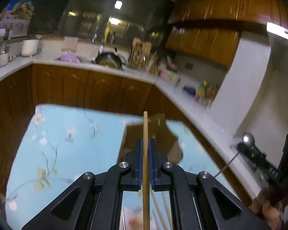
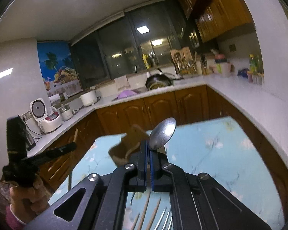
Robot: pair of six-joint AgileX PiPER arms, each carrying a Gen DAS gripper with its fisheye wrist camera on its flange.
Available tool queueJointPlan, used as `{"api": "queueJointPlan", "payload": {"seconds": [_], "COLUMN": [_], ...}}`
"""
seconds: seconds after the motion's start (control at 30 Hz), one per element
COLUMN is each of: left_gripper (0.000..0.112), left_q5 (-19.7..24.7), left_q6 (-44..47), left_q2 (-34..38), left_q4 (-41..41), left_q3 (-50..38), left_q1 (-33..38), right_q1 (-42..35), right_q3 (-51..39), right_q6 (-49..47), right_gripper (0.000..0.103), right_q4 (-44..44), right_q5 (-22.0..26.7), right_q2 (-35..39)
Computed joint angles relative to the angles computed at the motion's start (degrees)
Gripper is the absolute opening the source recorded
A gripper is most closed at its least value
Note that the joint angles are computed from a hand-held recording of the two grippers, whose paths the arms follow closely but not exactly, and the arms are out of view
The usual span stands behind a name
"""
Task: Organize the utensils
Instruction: 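Carry the chopstick in the left tool while the right tool carries the spoon over the holder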
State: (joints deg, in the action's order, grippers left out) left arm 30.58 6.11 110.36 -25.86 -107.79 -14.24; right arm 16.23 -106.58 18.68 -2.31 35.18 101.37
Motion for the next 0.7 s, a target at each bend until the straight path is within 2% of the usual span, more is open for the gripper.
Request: {"api": "queueJointPlan", "payload": {"seconds": [0.23,0.33,0.47,0.6,0.7], "left_gripper": [0.004,0.004,0.004,0.004,0.004], "left_q5": [-4.95,-8.25,-11.81,-9.83,-8.43], "left_q6": [-6.42,-4.45,2.60,3.02,0.47], "left_q2": [7.44,8.46,9.16,10.51,11.29], "left_q4": [4.74,3.23,-3.04,-3.93,-1.41], "left_q3": [-11.79,-10.59,-7.06,-9.67,-12.52], "left_q1": [-1.08,-1.97,-2.11,-0.90,-0.58], "right_q1": [0.60,0.56,0.63,0.86,1.14], "right_q3": [-16.18,-16.77,-15.70,-15.47,-15.90], "right_q6": [0.42,0.23,0.11,0.96,2.09], "right_gripper": [0.002,0.002,0.002,0.002,0.002], "right_q4": [-2.80,-2.61,-2.68,-3.23,-4.16], "right_q5": [3.63,3.03,2.14,2.01,2.00], "right_q2": [9.13,9.62,9.13,9.03,9.44]}}
